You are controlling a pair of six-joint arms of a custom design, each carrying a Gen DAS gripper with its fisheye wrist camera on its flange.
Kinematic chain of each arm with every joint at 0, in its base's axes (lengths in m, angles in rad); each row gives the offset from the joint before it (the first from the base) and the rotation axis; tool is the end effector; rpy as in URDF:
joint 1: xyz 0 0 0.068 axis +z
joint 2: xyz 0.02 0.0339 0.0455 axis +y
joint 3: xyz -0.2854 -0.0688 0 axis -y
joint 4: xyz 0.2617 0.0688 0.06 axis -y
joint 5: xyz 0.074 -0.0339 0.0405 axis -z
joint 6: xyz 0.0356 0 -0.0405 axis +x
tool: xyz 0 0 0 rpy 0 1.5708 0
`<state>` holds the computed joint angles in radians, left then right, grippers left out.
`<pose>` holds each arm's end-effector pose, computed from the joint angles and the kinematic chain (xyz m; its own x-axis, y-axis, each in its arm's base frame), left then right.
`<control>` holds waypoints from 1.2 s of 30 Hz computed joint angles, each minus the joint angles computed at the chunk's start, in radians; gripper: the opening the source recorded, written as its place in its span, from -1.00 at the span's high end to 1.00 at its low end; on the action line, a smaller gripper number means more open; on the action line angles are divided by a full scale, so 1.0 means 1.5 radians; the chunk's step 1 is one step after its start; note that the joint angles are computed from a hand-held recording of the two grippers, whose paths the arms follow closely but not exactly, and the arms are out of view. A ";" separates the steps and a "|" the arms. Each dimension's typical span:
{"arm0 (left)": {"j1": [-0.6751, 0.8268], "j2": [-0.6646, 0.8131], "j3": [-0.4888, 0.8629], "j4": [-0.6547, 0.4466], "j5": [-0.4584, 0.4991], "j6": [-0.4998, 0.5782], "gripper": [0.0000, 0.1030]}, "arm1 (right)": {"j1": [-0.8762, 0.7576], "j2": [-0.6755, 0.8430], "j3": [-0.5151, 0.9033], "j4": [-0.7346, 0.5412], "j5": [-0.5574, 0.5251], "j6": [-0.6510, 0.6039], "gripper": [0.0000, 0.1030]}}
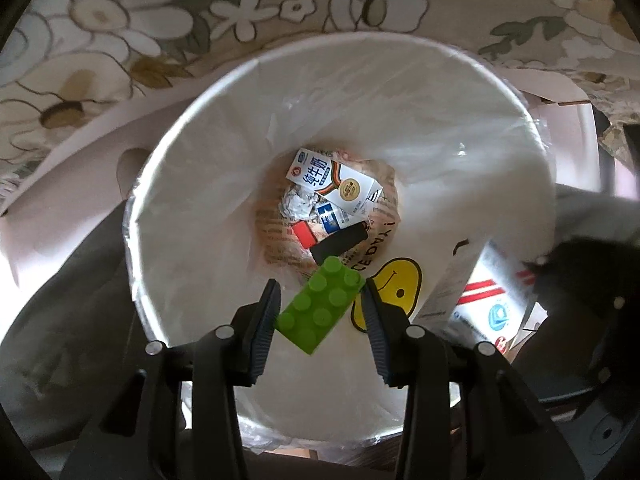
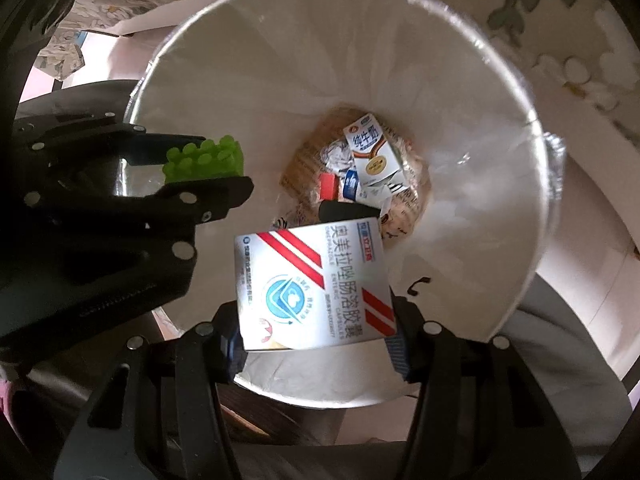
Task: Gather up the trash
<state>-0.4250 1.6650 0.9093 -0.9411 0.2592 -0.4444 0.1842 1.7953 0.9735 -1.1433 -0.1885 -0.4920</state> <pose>0.2375 -0.1175 0.1543 -0.9748 -0.0150 0.2228 -0.0552 0.9829 -0.1755 0.2581 0.0549 0.1403 -0.7484 -0.6114 0.2569 -0.5250 0.7829 0.3340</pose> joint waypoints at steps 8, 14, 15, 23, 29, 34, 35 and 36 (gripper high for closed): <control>0.008 0.031 -0.008 0.019 0.024 -0.012 0.02 | 0.005 0.033 -0.002 0.004 0.002 0.015 -0.18; -0.001 0.039 -0.002 0.015 0.015 -0.012 -0.21 | 0.015 0.044 -0.006 0.009 0.007 0.014 -0.25; -0.002 0.041 -0.002 0.015 0.015 -0.011 -0.21 | 0.017 0.044 -0.007 0.010 0.009 0.014 -0.25; 0.000 0.036 -0.003 0.014 0.014 -0.015 -0.22 | 0.007 0.033 0.000 -0.003 0.005 0.013 -0.25; 0.001 0.008 0.002 -0.008 -0.003 -0.020 -0.22 | 0.003 0.006 -0.005 0.000 0.014 0.013 -0.25; -0.008 -0.050 0.020 -0.051 -0.035 -0.024 -0.22 | -0.015 -0.039 0.003 -0.024 0.012 0.003 -0.25; -0.009 -0.056 0.023 -0.059 -0.038 -0.022 -0.23 | -0.018 -0.048 0.006 -0.030 0.012 0.000 -0.25; -0.012 -0.066 0.030 -0.073 -0.042 -0.020 -0.25 | -0.021 -0.058 0.007 -0.034 0.012 -0.003 -0.25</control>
